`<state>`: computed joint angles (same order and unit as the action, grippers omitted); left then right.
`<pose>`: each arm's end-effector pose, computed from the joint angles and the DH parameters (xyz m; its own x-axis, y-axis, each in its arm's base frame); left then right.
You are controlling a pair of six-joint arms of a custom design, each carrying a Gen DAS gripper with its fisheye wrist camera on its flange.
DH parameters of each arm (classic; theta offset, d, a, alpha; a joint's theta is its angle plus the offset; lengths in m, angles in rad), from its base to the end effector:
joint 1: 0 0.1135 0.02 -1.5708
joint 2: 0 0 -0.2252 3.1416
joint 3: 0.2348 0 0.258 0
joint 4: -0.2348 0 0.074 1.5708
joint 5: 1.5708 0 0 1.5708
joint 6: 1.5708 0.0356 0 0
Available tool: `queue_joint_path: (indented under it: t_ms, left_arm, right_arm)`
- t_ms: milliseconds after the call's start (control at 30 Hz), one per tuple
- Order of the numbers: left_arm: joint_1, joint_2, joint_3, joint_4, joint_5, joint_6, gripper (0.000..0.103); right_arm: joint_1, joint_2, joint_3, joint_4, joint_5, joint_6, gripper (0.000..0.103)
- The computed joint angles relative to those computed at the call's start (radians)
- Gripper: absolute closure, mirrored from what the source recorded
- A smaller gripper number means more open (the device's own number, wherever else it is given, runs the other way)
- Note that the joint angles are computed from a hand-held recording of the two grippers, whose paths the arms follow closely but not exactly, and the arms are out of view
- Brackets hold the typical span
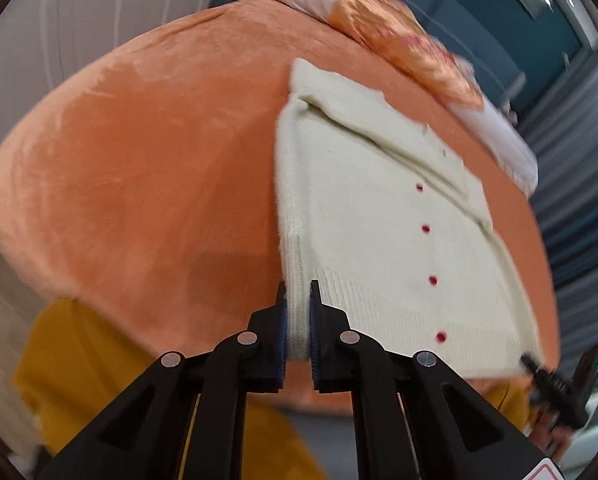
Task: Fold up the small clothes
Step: 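Lift the hem with both tools and fold it up onto the collar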
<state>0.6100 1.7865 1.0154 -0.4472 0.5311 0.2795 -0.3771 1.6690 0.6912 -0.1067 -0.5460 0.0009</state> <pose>0.2776 0.1720 0.1034 -0.8361 -0.2942 -0.4630 -0.1248 0.9239 -0.3617 0.2680 -0.0862 0.0708 -0.8219 0.3263 -0.4669 0.0898 0.8836 0.4595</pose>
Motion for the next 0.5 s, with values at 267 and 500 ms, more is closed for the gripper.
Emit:
queue_joint_path:
  t_ms: [267, 500]
  left_arm:
    - [0.191, -0.302, -0.2, -0.418, -0.174, 0.451, 0.096]
    - [0.262, -0.4, -0.193, -0.614, -0.147, 0.455, 0.097]
  right_arm:
    - [-0.195, -0.326, -0.155, -0.556, 0.098, -0.489, 0.098]
    - [-0.344, -0.458, -0.152, -0.846, 0.065, -0.63, 0.098]
